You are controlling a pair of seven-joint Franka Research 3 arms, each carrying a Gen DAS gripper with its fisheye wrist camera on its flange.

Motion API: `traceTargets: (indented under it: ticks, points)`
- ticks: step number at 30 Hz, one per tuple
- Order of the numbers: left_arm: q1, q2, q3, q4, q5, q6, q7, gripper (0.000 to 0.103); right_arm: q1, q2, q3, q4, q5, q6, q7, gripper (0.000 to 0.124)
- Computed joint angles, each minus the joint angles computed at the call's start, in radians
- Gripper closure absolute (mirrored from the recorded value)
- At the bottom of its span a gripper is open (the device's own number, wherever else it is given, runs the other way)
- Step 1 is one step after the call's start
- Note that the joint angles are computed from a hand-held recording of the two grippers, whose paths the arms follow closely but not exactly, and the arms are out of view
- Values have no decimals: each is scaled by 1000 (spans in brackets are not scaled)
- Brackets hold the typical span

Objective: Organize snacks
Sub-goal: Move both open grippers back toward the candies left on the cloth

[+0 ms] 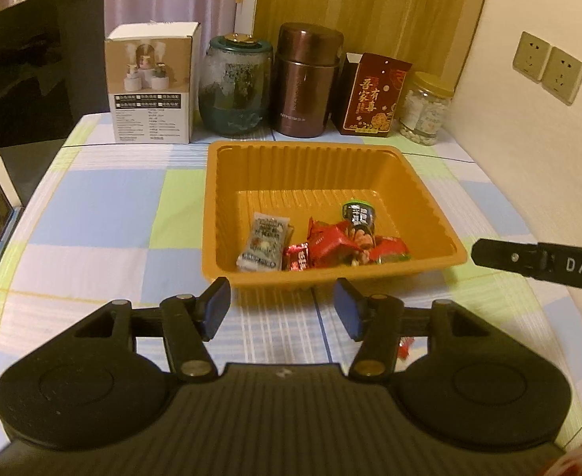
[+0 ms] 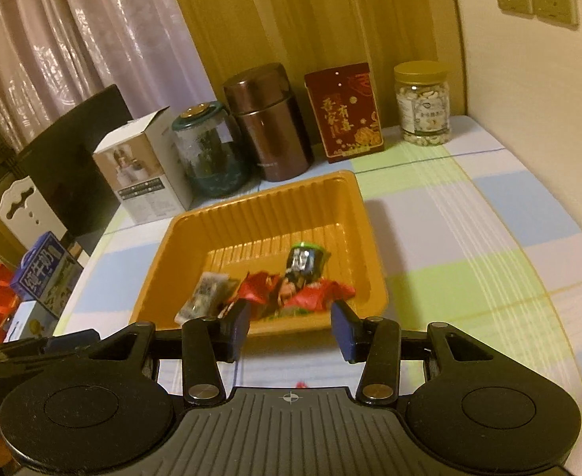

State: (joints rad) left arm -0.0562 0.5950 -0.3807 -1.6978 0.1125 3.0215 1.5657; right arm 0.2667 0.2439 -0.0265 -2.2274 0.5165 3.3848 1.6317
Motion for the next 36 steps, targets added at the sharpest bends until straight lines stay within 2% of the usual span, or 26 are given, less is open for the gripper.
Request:
traceTargets:
  ticks: [3, 7, 9, 12, 18, 31, 36]
  points:
    - [14, -64, -7, -94, -4, 39, -16, 49, 118, -46, -84, -56, 87, 26, -62, 78]
    - [46, -142, -35, -205, -10, 73, -29, 45, 264, -96, -166, -99, 301, 49, -244, 78]
    - [62, -178, -49, -256, -14, 90, -35, 45, 314, -119, -184, -109, 417, 61, -345, 78]
    - [107, -225, -95, -323, -34, 100, -33, 45, 350, -152, -173, -123, 575, 83, -477, 78]
    - [207, -308, -200, -438, -99, 123, -4, 39, 349, -201, -89, -139, 816, 141, -696, 77]
    - [525, -412, -552, -616, -333, 147, 209, 38, 244, -293, 114, -229, 1040, 219, -836, 77]
    - [582, -431, -625, -639, -432, 144, 291, 37, 211, -315, 161, -246, 1096, 224, -880, 77]
